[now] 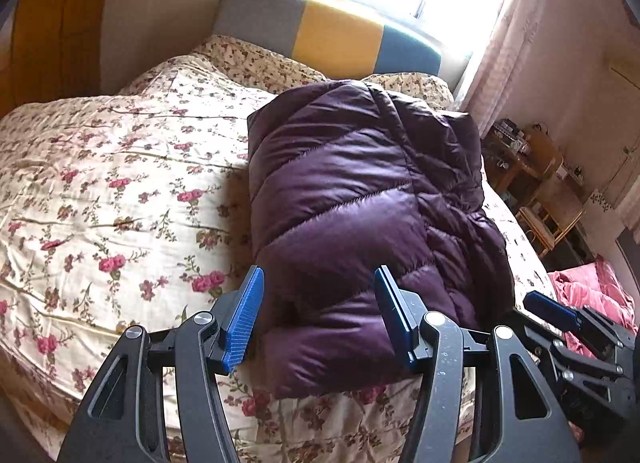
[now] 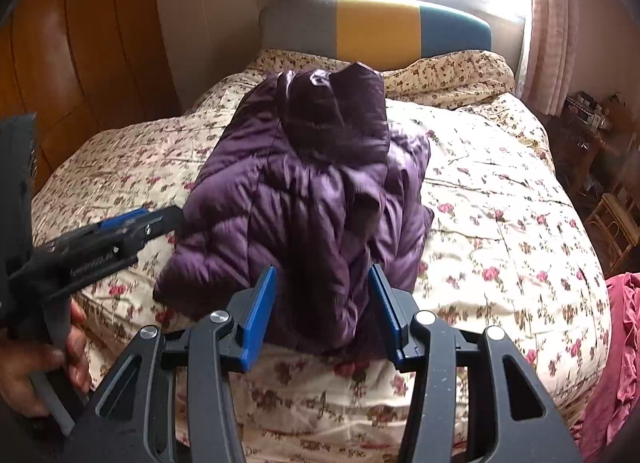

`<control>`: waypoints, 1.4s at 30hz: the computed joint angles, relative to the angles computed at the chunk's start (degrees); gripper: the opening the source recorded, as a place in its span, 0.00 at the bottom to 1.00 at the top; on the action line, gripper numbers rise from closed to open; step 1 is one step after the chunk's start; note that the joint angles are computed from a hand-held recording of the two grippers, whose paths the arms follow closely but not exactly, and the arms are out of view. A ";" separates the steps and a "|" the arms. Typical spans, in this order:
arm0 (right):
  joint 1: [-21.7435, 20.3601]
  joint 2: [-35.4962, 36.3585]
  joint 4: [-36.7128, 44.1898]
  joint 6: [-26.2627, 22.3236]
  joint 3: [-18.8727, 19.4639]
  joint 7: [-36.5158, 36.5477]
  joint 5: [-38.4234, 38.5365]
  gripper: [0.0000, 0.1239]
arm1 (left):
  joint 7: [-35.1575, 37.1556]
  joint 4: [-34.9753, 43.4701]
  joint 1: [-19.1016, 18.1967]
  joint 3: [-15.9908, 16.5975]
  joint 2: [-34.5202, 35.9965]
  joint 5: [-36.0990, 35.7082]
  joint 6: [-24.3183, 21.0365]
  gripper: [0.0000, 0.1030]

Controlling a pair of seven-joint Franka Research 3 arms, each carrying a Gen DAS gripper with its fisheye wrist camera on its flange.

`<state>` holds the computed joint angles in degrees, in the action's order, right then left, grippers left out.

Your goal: Fold large clothes

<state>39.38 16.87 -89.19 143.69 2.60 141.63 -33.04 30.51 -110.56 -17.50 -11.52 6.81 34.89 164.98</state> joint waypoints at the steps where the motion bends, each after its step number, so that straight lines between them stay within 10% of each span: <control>1: -0.13 1.02 1.56 -0.46 -0.06 -0.58 0.18 0.38 | -0.01 0.41 -0.01 0.04 0.23 0.05 -0.06 0.55; 34: 2.08 18.18 27.88 -7.35 -6.65 -10.89 9.84 0.40 | 13.63 15.69 -0.32 0.82 11.34 -9.76 -4.85 0.55; 42: 0.93 29.23 44.59 -17.81 -8.12 -13.97 12.84 0.43 | 20.72 20.03 0.25 -0.59 14.74 -13.68 -5.68 0.55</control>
